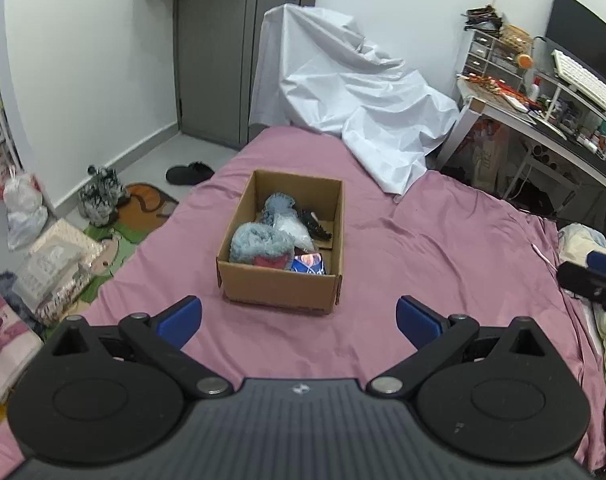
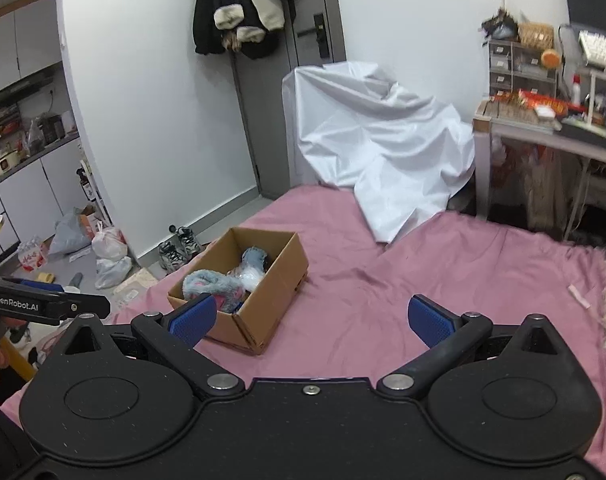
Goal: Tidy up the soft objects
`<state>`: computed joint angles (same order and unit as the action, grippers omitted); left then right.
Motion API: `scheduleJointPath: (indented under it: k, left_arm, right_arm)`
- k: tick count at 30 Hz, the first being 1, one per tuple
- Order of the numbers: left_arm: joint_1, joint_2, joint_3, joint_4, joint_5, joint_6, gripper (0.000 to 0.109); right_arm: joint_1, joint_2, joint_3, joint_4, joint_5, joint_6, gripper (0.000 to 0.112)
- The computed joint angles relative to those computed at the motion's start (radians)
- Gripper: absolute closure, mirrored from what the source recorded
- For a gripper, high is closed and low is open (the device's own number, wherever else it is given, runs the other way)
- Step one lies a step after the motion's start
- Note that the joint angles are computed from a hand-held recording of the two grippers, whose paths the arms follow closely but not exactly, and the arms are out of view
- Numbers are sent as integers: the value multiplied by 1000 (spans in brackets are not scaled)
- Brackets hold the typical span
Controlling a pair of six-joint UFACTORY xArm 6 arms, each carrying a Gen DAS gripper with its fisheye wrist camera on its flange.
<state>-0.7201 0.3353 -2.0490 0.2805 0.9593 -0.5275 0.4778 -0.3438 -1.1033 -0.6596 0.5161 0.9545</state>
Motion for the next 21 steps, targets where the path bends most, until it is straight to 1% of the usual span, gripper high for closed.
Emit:
scheduleJointPath:
  k: [5, 8, 13, 18, 21]
  left_arm:
    - [-10, -29, 16, -8, 10, 3, 6]
    - [-22, -41, 19, -14, 29, 18, 6]
    - [-45, -76, 50, -15, 36, 30, 6]
    - [-67, -96, 53, 2, 70, 17, 6]
    - [-73, -124, 78, 8, 66, 18, 6]
  right_arm:
    - [26, -56, 21, 50, 48, -22, 9]
    - [46, -84, 32, 109, 73, -67, 9]
    - [89, -106, 26, 90, 141, -47, 9]
    - [112, -120, 28, 97, 145, -39, 9]
    - [123, -120, 28, 111, 146, -40, 9]
